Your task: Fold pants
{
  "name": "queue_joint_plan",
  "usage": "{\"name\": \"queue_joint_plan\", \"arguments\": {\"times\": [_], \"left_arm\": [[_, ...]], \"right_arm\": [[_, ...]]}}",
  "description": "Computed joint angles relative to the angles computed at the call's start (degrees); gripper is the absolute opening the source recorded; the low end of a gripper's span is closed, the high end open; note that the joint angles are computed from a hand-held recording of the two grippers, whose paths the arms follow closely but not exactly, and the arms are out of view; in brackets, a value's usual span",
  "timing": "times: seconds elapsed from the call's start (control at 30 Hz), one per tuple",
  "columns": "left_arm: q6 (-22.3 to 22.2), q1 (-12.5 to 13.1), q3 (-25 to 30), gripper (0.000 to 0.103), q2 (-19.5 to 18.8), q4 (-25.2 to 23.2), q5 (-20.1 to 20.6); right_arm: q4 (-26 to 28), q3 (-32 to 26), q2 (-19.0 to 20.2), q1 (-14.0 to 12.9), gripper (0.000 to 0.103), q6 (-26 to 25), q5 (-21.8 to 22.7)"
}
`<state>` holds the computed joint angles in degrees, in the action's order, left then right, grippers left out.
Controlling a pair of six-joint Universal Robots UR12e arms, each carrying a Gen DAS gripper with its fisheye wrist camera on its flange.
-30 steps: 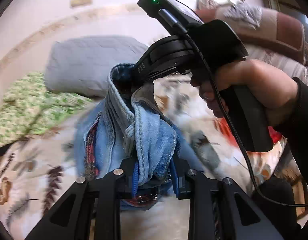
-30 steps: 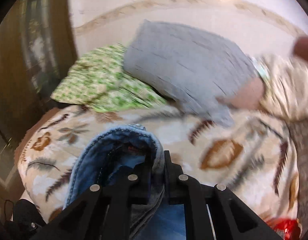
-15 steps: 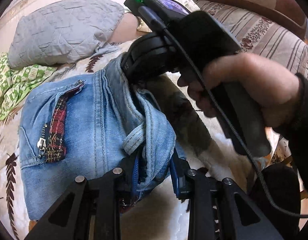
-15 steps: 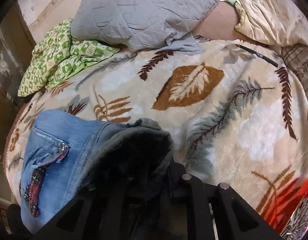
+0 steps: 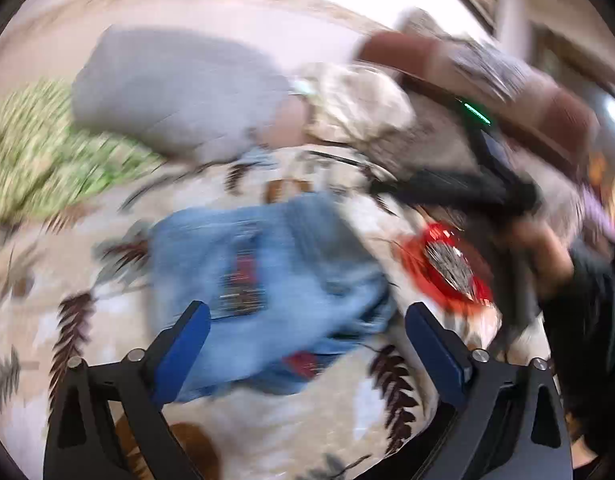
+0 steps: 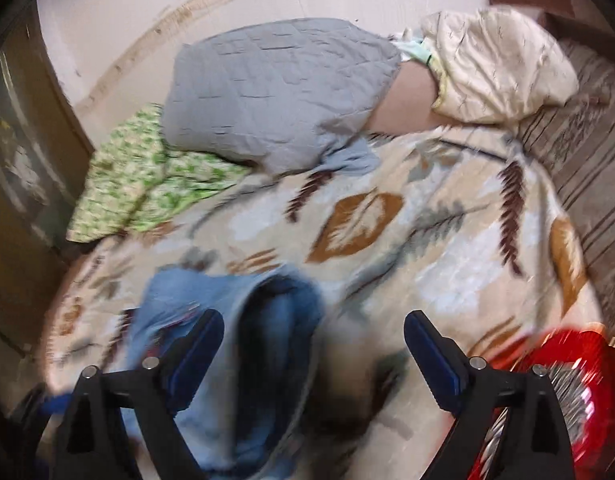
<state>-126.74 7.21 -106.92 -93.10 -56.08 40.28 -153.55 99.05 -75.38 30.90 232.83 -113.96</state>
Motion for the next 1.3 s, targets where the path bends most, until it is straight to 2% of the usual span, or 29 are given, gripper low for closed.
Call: {"name": "queue_joint_plan", "arguments": {"times": [0.07, 0.13, 0.23, 0.33, 0.43, 0.5, 0.57, 0.63, 0.7, 0.73, 0.77, 0.8, 0.83, 0.9, 0.97, 1.0, 1.2, 1.3], "left_arm": [[-3.67, 0.76, 3.14, 0.103, -2.54, -2.18, 1.53], [-6.35, 1.13, 6.32, 0.103, -4.79, -6.67, 2.97], [-9.79, 0.55, 10.62, 0.103, -8.51, -11.95, 4.72], [-10.42, -0.25, 14.0, 0.103, -11.74, -18.61, 5.42], [-8.73, -1.57, 17.77, 0.103, -15.29, -28.29, 6.1], [-10.34, -2.57, 18.84, 0.103, -16.91, -30.61, 7.71], [-11.0, -2.48, 19.42, 0.103, -18.22, -33.72, 5.88], [-12.27, -2.02, 18.58, 0.103, -18.3, -32.96, 2.69], [-12.52, -2.27, 18.32, 0.103, -18.19, -32.29, 3.01], [-11.33, -2.57, 18.53, 0.103, -18.16, -32.72, 3.76], [-10.2, -2.88, 18.76, 0.098, -18.06, -33.16, 4.64], [-8.45, -2.93, 19.29, 0.059, -18.18, -35.26, 4.16], [-7.91, -2.92, 19.27, 0.045, -18.09, -36.51, 2.8], [-7.53, -3.35, 18.74, 0.037, -17.13, -33.65, 3.96], [-6.29, -3.67, 17.3, 0.034, -15.47, -29.66, 5.06], [-5.98, -3.55, 17.04, 0.028, -15.05, -28.79, 4.83], [-2.91, -1.37, 17.24, 0.028, -13.6, -23.57, 0.63], [-4.22, 0.05, 18.78, 0.028, -14.61, -20.52, -0.71]], "right_arm": [[-3.27, 1.76, -0.52, 0.22, 0.097, 2.58, 4.35], [-5.58, 3.23, -0.78, 0.46, 0.098, 5.4, 7.69], [-9.14, 4.76, 0.09, 0.51, 0.099, 9.89, 13.33], [-11.98, 5.12, 1.84, 0.17, 0.099, 13.05, 16.78], [-17.52, 5.85, 3.89, -1.06, 0.099, 16.42, 20.89], [-21.59, 6.37, 5.64, -2.02, 0.099, 20.54, 23.11], [-25.1, 6.66, 7.43, -2.68, 0.101, 22.45, 24.88], [-26.81, 6.4, 8.24, -2.06, 0.101, 21.69, 21.91], [-24.47, 5.32, 8.4, -1.52, 0.098, 19.53, 20.58], [-22.34, 4.48, 8.48, -1.14, 0.088, 17.8, 19.62], [-21.54, 4.02, 8.57, -0.93, 0.076, 16.7, 19.1], [-21.6, 3.8, 8.71, -0.79, 0.068, 16.41, 18.9], [-23.15, 3.87, 8.96, -0.72, 0.054, 16.35, 19.09], [-23.09, 3.25, 9.14, -0.11, 0.049, 14.96, 17.51], [-21.37, 2.31, 9.15, 0.64, 0.045, 13.85, 15.44], [-20.87, 1.86, 9.09, 0.92, 0.044, 13.26, 14.65], [-22.77, -1.76, 10.2, 2.07, 0.041, 7.3, 11.79], [-24.46, -5.64, 12.63, 2.61, 0.041, 3.55, 9.67]]}}
